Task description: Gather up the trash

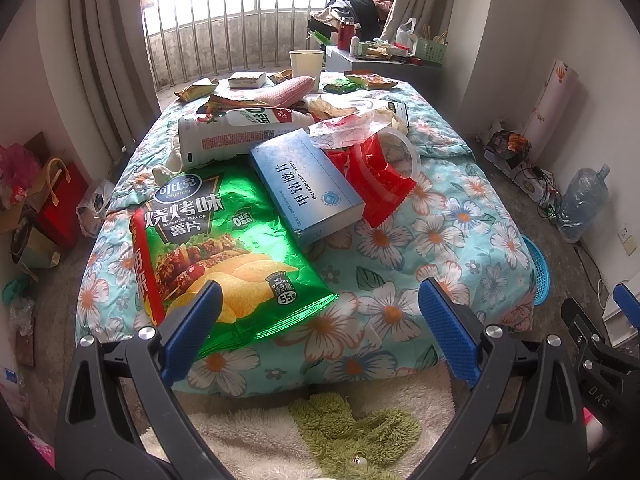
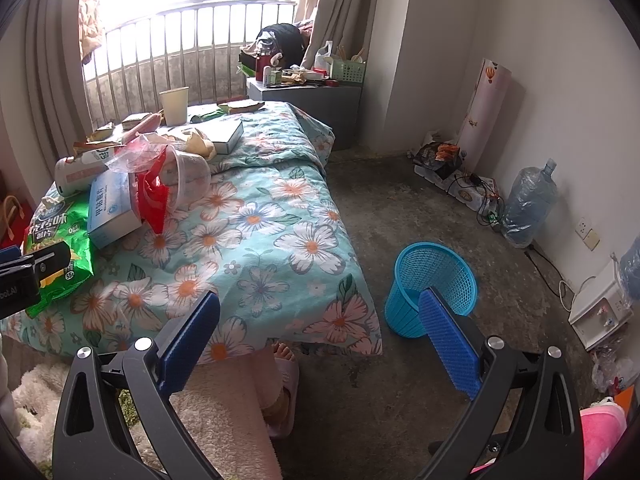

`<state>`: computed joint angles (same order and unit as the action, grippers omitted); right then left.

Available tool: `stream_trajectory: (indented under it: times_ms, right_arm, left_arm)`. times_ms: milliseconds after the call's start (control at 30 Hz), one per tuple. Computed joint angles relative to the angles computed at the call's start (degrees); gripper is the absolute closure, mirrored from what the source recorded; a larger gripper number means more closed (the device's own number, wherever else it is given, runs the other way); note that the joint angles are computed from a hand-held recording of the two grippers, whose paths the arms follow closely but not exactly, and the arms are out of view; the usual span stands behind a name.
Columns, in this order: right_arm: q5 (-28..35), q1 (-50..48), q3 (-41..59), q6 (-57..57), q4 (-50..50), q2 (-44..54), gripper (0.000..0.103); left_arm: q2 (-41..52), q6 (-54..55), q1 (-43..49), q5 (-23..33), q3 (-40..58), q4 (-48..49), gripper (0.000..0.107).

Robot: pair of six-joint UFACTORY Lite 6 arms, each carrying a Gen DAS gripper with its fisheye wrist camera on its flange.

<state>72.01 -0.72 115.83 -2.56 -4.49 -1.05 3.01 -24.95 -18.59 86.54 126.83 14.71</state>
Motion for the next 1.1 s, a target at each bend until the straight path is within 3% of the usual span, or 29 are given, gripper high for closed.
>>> stream_trajectory:
  times_ms: [600,1100]
  right_arm:
    - [0.6,1.4,1.1,0.9,-1.5,2.3,0.006]
    - [5.3,8.0,14.3,3.1,-4.1,14.7,0.006]
  left_arm:
    - [-0.2,2.4,3.3,-0.7,-1.1,-2.4,0.013]
    - [5.9,5.1,8.9,-2.0,1.7,-5.2,0.013]
